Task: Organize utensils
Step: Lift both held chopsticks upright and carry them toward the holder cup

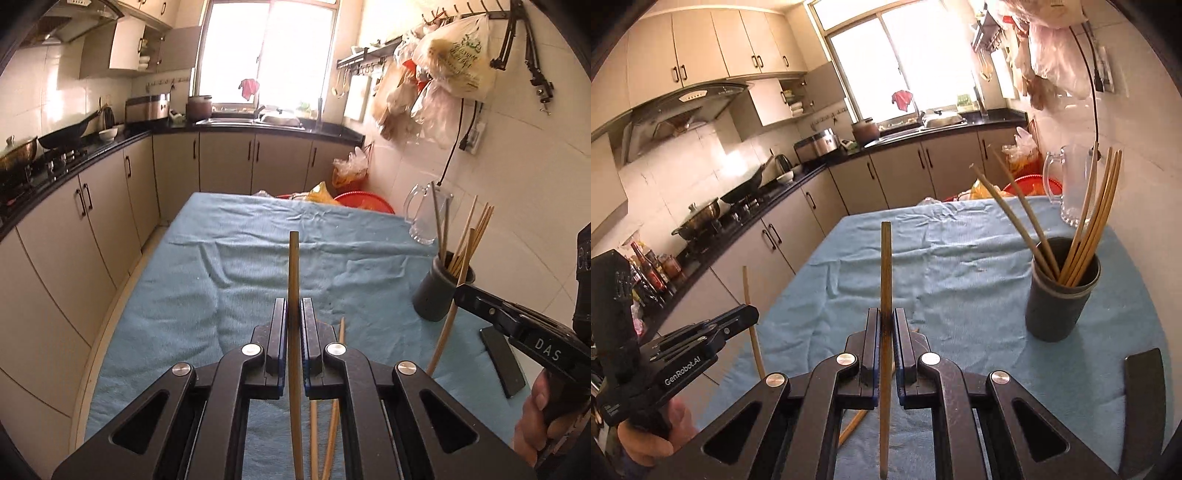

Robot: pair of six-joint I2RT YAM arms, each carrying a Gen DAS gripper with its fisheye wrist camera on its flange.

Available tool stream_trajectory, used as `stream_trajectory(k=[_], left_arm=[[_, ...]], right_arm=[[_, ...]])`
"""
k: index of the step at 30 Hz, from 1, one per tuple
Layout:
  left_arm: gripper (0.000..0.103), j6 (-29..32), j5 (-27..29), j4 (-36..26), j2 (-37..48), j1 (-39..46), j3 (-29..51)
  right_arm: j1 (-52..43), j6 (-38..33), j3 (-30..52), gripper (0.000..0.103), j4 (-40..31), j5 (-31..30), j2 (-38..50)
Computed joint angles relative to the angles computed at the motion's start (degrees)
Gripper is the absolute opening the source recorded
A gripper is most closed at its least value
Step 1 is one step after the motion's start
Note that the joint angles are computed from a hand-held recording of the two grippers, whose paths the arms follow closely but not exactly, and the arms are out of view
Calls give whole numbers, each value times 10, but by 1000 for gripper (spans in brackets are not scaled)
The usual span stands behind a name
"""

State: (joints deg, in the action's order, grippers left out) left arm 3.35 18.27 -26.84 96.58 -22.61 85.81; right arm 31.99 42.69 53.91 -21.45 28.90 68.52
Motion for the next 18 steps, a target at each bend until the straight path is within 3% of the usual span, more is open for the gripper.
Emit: stream_trajectory(k=[18], left_arm=[[6, 0, -15, 17, -18, -8, -20]], right_arm=[[4, 6, -5, 7, -10, 12, -21]])
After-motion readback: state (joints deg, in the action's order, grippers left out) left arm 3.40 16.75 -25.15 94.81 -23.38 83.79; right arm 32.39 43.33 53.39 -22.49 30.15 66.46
